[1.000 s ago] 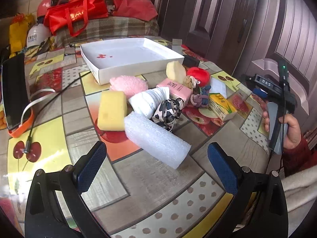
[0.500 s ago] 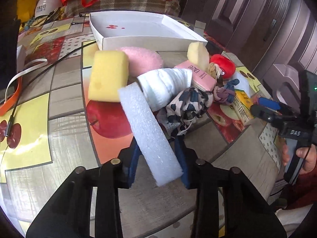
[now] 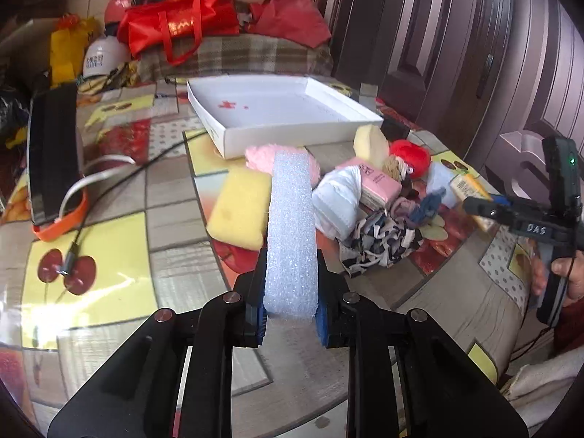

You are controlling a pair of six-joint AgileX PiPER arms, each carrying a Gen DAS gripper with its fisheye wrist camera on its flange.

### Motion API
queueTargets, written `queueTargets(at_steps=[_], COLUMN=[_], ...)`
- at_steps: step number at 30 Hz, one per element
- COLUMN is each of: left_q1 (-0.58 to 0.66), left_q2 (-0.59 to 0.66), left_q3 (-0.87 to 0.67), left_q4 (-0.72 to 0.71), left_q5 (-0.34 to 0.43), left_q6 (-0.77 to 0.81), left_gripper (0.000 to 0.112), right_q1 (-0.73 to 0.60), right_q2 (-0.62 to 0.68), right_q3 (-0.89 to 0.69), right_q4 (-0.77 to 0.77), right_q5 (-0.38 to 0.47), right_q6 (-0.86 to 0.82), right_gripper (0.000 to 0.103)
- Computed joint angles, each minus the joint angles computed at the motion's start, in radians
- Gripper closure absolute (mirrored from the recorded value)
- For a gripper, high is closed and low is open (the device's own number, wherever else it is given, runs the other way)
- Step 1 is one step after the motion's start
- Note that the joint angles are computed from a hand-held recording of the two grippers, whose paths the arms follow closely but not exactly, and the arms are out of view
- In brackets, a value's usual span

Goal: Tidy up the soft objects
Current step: 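Carry the foam strip into the white tray and release it with the left gripper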

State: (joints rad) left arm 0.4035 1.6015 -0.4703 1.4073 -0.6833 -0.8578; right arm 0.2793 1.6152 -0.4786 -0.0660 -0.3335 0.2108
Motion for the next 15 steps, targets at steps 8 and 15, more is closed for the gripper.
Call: queueTargets(at_steps=[8, 15], left_q1=[-0.051, -0.132], left_q2=[0.065, 0.134], left_q3=[0.105, 0.073], left_q4=[-0.741, -0.905], left_q5=[-0.263, -0.334], left_q6=[0.570, 0.669], left_gripper=[0.093, 0.093], right_q1=[0.045, 0.061], right_q2=[-0.130, 0.145], right_q3=[0.122, 0.026], right_q4=[0.357, 0.456], right_q5=[-0.443, -0.588], right_q6=[-0.162, -0.214], right_gripper=[0.052, 0.054])
